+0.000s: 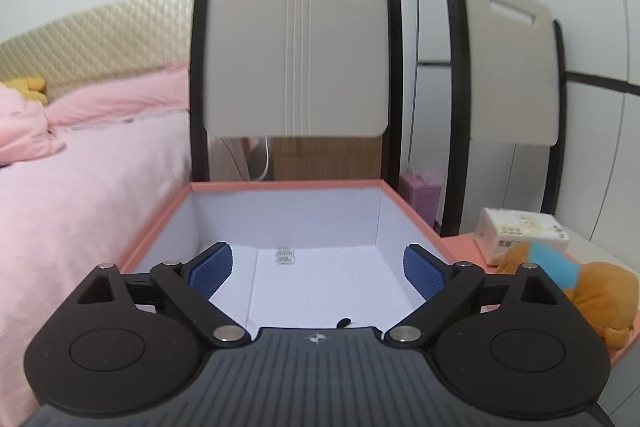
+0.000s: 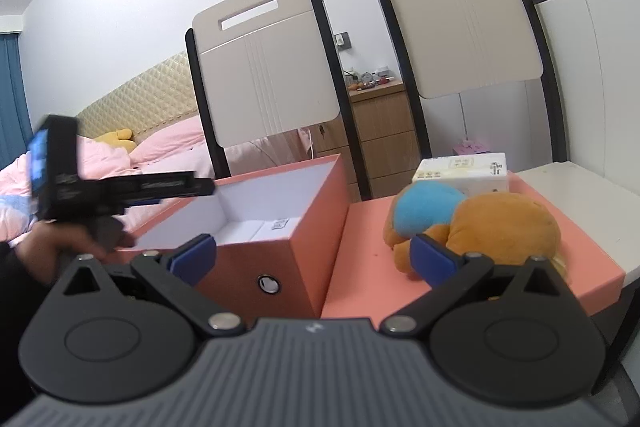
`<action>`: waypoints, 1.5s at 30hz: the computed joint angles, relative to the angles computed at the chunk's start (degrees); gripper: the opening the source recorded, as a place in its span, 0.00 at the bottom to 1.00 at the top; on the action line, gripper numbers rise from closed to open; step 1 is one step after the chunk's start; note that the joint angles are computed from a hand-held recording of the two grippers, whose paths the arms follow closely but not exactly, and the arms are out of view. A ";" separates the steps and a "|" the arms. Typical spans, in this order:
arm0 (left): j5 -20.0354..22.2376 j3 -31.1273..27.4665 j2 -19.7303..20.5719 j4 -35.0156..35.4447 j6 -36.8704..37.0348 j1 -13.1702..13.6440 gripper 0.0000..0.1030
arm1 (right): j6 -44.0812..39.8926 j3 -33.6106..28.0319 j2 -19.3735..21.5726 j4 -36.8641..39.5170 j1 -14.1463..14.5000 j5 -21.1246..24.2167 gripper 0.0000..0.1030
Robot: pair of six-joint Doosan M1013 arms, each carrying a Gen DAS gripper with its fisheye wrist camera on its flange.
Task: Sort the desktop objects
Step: 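Reach the right gripper to the orange-and-blue plush and grasp it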
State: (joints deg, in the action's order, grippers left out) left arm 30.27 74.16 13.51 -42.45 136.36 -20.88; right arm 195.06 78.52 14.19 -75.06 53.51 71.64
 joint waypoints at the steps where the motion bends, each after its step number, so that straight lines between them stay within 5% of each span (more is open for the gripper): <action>1: -0.77 1.06 -0.73 -0.88 1.14 0.14 0.93 | -0.04 -0.08 0.04 0.15 -0.05 0.04 1.00; 12: -9.27 12.33 -6.11 -20.32 15.92 2.81 0.99 | 4.13 0.49 0.47 -4.22 0.42 0.37 1.00; 21: -7.84 13.23 -6.12 -24.02 20.68 3.35 1.00 | 8.67 0.59 1.25 -6.17 0.02 -0.25 1.00; 32: -7.84 13.75 -6.48 -25.97 22.10 3.66 1.00 | 4.45 -0.25 1.13 -3.45 -0.45 -1.46 1.00; 45: -7.10 13.77 -6.51 -24.51 19.76 3.89 1.00 | -12.58 -1.99 -1.35 7.09 -3.83 -4.36 1.00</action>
